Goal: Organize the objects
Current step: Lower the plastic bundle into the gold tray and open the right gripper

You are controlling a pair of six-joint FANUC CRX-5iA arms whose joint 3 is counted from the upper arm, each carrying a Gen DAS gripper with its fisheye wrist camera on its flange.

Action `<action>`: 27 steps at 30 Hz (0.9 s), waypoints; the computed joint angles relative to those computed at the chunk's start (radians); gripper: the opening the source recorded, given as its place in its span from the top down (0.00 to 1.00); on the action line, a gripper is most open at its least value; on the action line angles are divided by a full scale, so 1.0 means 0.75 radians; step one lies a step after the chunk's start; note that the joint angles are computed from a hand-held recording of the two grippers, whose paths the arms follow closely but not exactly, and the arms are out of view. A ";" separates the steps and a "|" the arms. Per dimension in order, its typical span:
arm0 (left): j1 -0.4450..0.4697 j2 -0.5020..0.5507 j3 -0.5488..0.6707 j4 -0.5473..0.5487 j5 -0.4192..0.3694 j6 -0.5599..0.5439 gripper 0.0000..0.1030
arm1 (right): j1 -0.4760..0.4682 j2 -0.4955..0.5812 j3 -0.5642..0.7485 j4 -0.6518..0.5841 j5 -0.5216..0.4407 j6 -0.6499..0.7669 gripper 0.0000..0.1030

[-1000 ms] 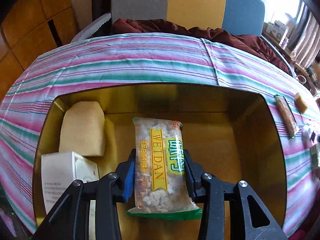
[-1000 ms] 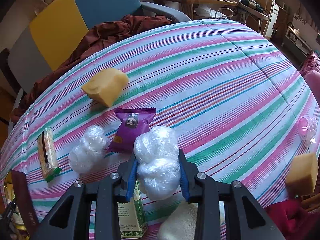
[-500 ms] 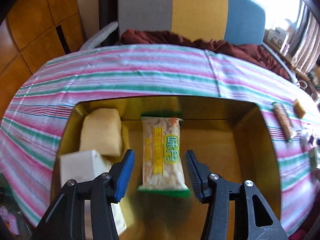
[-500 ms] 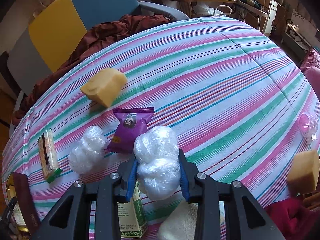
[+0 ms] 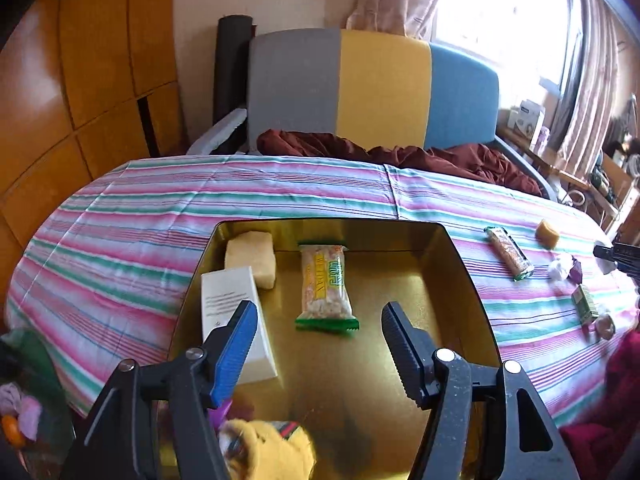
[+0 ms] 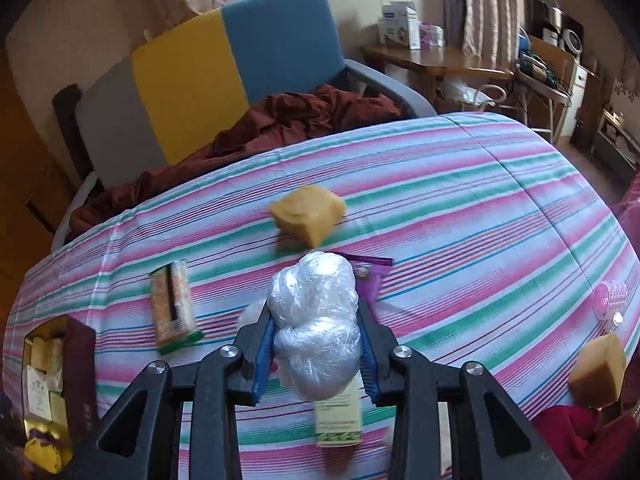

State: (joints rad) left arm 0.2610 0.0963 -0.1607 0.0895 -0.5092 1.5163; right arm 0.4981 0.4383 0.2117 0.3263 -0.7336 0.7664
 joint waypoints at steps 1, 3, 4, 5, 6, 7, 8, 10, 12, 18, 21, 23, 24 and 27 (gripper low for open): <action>0.006 -0.011 -0.017 0.015 0.008 -0.006 0.36 | 0.022 -0.005 0.007 -0.009 0.009 0.027 0.66; 0.023 -0.034 -0.057 0.061 0.033 -0.035 0.36 | 0.067 -0.003 0.054 -0.073 0.017 0.134 0.66; 0.031 -0.039 -0.068 0.072 0.037 -0.041 0.36 | 0.086 0.006 0.087 -0.117 0.016 0.195 0.66; 0.036 -0.044 -0.074 0.068 0.038 -0.029 0.36 | 0.108 0.015 0.124 -0.164 0.008 0.263 0.66; 0.041 -0.052 -0.086 0.066 0.040 -0.020 0.36 | 0.132 0.028 0.168 -0.216 -0.008 0.338 0.66; 0.048 -0.061 -0.099 0.073 0.042 -0.023 0.36 | 0.155 0.041 0.206 -0.261 -0.024 0.404 0.66; 0.058 -0.069 -0.115 0.096 0.046 -0.036 0.36 | 0.178 0.061 0.259 -0.321 -0.052 0.489 0.66; 0.079 -0.080 -0.148 0.150 0.058 -0.073 0.36 | 0.219 0.103 0.355 -0.421 -0.111 0.630 0.66; 0.100 -0.092 -0.179 0.199 0.065 -0.104 0.36 | 0.255 0.165 0.476 -0.547 -0.204 0.772 0.65; 0.167 -0.121 -0.233 0.228 0.059 -0.059 0.34 | 0.358 0.393 0.801 -0.672 -0.452 0.917 0.64; 0.210 -0.128 -0.256 0.253 0.042 -0.045 0.34 | 0.392 0.500 0.944 -0.701 -0.574 0.910 0.64; 0.232 -0.130 -0.271 0.283 0.040 -0.057 0.34 | 0.413 0.570 1.036 -0.699 -0.634 0.895 0.64; 0.240 -0.131 -0.276 0.281 0.041 -0.052 0.34 | 0.420 0.600 1.074 -0.700 -0.653 0.880 0.64; 0.255 -0.133 -0.289 0.294 0.045 -0.055 0.33 | 0.429 0.686 1.192 -0.715 -0.706 0.823 0.62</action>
State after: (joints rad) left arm 0.4523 -0.0033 -0.3774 0.3099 -0.4752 1.4755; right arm 0.8200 0.9526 1.1058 -0.2099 -1.2629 1.3836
